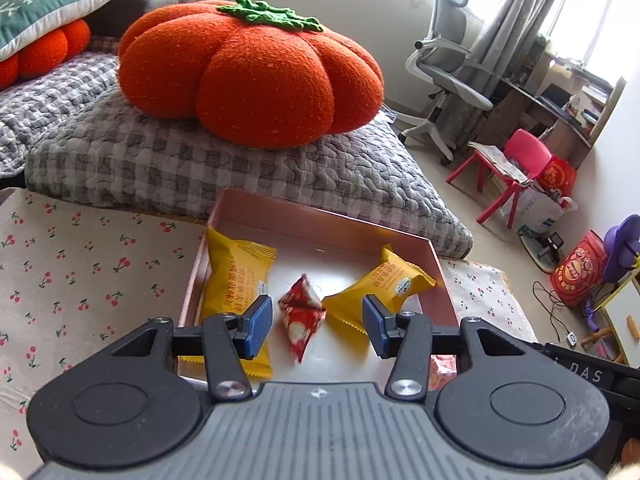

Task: Organize snacks
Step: 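Carry the candy and pastry bag into the box and open both tools, then move both tools to the white triangular snack packs beside the box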

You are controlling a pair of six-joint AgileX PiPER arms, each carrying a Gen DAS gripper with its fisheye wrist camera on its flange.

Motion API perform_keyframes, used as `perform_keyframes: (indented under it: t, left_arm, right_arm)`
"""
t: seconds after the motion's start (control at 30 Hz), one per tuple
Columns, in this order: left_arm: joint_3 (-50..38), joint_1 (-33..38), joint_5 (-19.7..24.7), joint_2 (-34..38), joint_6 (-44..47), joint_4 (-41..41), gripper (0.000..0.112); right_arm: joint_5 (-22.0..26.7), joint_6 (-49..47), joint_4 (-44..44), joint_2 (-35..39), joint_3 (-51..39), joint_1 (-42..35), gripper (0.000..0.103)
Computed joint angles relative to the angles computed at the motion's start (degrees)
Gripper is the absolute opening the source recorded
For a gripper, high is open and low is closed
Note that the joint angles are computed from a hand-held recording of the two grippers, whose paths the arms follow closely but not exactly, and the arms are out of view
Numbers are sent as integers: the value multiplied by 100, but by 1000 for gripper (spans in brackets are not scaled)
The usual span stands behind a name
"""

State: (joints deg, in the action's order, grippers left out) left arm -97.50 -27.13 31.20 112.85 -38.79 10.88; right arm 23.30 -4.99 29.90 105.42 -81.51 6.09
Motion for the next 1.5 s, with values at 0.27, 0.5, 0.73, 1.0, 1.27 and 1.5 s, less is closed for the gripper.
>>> perform_keyframes:
  t: [0.27, 0.5, 0.73, 1.0, 1.27, 1.5]
  left_arm:
    - [467, 116, 265, -469, 2, 245, 60]
    - [840, 115, 819, -759, 304, 229, 74]
    - [1001, -80, 1057, -878, 269, 595, 87]
    - [936, -305, 1361, -692, 13, 1044, 93]
    - [760, -473, 1545, -442, -5, 1306, 95]
    - [587, -553, 1710, -250, 35, 1433, 95]
  right_arm:
    - [206, -193, -62, -409, 284, -189, 56]
    - [610, -172, -377, -630, 526, -288, 71]
    - [992, -545, -19, -896, 739, -163, 86]
    - [1049, -233, -570, -840, 731, 216, 88]
    - [1005, -6, -889, -637, 612, 402, 88]
    - [943, 207, -1351, -443, 460, 759, 88]
